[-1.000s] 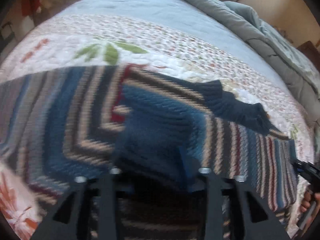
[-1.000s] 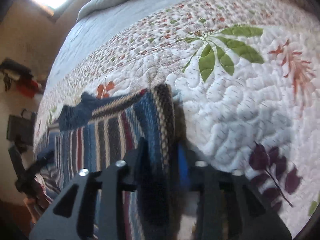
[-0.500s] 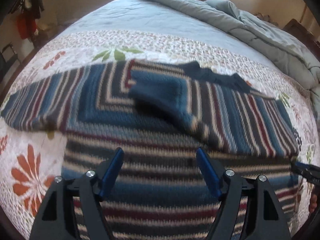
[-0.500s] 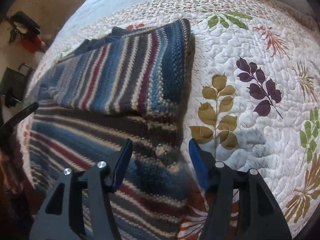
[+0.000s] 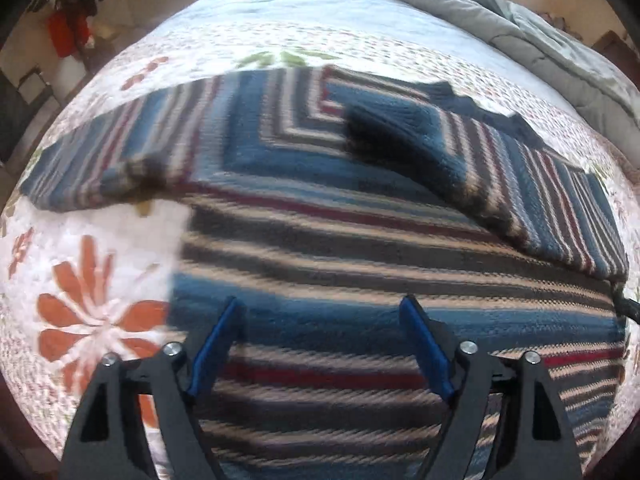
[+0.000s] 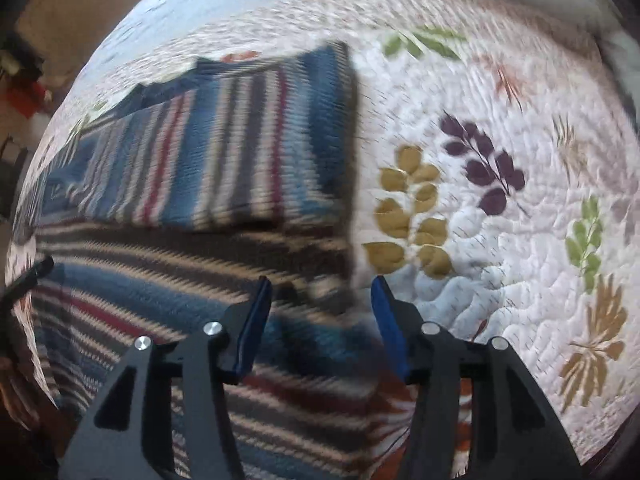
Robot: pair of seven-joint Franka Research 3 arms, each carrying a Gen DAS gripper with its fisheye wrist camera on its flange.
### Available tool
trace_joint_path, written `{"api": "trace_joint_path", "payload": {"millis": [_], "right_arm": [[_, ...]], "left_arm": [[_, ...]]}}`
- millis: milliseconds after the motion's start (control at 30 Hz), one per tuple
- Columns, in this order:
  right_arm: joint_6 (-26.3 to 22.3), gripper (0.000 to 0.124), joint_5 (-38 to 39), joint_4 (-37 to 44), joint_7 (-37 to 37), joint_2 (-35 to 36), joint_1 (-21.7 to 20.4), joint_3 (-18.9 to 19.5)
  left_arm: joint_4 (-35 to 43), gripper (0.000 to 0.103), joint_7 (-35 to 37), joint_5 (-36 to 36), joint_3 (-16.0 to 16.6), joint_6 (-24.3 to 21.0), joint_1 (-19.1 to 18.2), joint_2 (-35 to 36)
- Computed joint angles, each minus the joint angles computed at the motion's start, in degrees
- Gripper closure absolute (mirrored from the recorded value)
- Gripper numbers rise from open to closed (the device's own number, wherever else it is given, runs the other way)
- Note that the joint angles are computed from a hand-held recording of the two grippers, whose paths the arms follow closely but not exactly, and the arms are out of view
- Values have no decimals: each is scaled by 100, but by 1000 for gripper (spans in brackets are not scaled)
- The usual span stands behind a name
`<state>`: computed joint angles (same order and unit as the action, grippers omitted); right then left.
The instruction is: Fold small clothes
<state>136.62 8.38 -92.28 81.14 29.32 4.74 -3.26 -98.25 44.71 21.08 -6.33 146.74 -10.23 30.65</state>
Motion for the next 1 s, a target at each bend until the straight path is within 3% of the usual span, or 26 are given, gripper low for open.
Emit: {"api": "trace_joint_path", "payload": {"millis": [300,500,567,633,767,867,1000], "right_arm": [[-67,64,215,-456,-922,-349,322,433],[-389,64,65,-157,-1041,-27,684,462],[-575,61,126,99,-989,170,733,474],[-596,59,153,290,-902,325,800,472],[-531,59,197,582,-787,520,918,516],[-868,60,405,1049,-895,774,916,670],[-920,60,372,1349,-846,988,1100,660]], "left_arm": [[-495,19,-143,-495,222,32,817,-483],[22,19,-112,-295,536,-683,1221,-275],[304,19,142,-429,510,-1031,1455,-82],[451,19,420,-717,403,-1107,1707,65],[403,19,946,-1474,169,-639,2239,175],[405,19,1249,-1877,63,-403,2459,249],[406,19,1714,-2484,-126,-128,2801,342]]}}
